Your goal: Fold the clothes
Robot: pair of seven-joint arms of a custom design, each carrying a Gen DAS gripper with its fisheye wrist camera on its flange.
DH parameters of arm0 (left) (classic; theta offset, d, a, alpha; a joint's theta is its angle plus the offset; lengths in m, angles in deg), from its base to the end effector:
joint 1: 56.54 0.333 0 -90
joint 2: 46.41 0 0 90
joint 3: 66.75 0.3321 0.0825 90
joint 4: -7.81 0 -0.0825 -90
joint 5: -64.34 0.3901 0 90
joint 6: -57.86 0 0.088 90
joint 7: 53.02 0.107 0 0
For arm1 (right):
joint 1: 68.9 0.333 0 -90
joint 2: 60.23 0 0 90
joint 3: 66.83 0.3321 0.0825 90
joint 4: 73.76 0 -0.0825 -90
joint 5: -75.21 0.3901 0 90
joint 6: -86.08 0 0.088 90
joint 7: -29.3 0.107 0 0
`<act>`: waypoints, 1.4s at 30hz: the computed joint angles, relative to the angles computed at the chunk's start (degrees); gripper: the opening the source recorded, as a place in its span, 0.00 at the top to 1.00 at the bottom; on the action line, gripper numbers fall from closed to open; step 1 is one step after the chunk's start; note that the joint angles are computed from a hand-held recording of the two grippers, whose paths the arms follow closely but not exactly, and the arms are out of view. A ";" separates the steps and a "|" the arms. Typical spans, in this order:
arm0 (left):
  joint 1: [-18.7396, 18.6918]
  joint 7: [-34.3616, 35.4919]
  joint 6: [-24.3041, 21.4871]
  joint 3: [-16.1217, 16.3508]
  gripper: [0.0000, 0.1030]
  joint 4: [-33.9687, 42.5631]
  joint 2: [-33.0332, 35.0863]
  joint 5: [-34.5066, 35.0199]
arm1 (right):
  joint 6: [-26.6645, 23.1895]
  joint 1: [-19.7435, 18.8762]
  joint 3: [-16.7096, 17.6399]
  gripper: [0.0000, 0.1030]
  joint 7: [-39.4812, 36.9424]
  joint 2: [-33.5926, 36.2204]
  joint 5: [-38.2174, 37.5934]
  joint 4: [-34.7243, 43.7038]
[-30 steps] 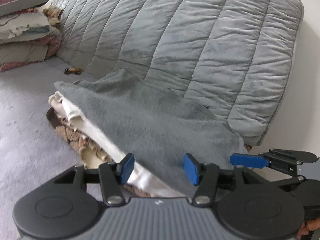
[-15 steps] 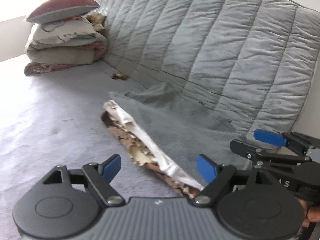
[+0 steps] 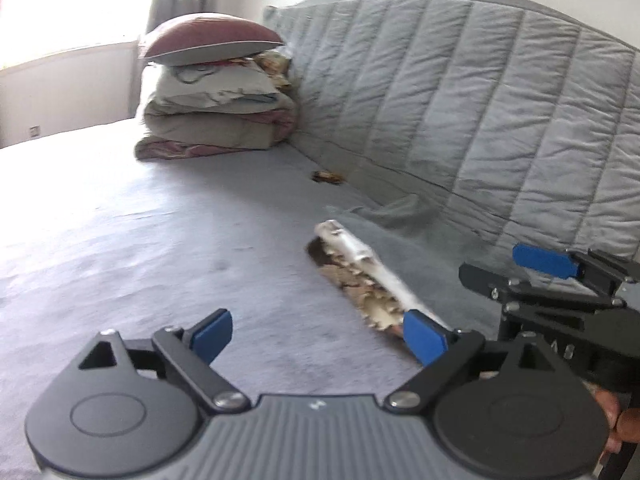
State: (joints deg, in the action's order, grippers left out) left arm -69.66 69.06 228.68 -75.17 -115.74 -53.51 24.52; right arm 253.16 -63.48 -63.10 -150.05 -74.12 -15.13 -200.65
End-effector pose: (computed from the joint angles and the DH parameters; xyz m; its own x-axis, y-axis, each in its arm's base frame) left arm 0.5342 -0.1667 0.5676 -0.3746 -0.9158 0.1451 -0.5622 0.0999 -0.8209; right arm 0.4892 0.1439 0.5487 -0.0524 -0.9938 0.0976 -0.3826 -0.0703 -0.9213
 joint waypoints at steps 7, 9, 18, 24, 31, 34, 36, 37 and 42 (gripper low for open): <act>1.92 0.25 -0.02 2.85 0.07 -5.36 -4.45 0.83 | -0.72 3.21 2.06 0.37 2.79 2.20 -1.01 1.71; 2.71 -0.22 -0.28 3.51 0.07 -6.71 -5.52 1.38 | -1.31 4.28 2.50 0.37 2.54 2.89 -0.04 1.94; 4.94 1.28 0.10 8.07 0.04 -12.98 -9.75 1.61 | -0.75 8.58 3.40 0.35 7.98 7.73 -0.94 4.68; 5.06 5.01 3.39 11.93 0.03 -16.66 -10.53 -1.53 | -0.37 11.78 3.37 0.34 11.08 13.02 -2.37 8.53; 6.69 8.08 5.65 15.05 0.01 -17.45 -7.99 -3.33 | -0.94 15.77 2.57 0.30 11.71 20.34 -1.71 14.79; 6.79 10.43 6.15 16.33 0.01 -16.27 -5.76 -5.92 | -0.58 17.42 1.92 0.29 9.07 23.49 0.47 17.80; 6.92 12.69 6.09 16.85 0.01 -14.94 -3.97 -8.65 | -0.66 18.53 1.32 0.29 6.29 25.24 2.74 19.69; 7.32 13.64 5.98 16.72 0.00 -14.24 -3.10 -9.81 | -0.87 19.11 0.97 0.28 5.05 26.04 3.80 20.62; 10.41 16.95 4.79 15.22 0.00 -11.14 0.41 -13.87 | -1.36 21.56 -1.12 0.24 3.10 29.43 7.21 24.67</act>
State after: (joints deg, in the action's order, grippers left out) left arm -59.25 86.01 233.47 -59.95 -126.88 -53.10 10.65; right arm 251.80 -41.92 -64.23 -146.94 -44.68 -7.92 -175.98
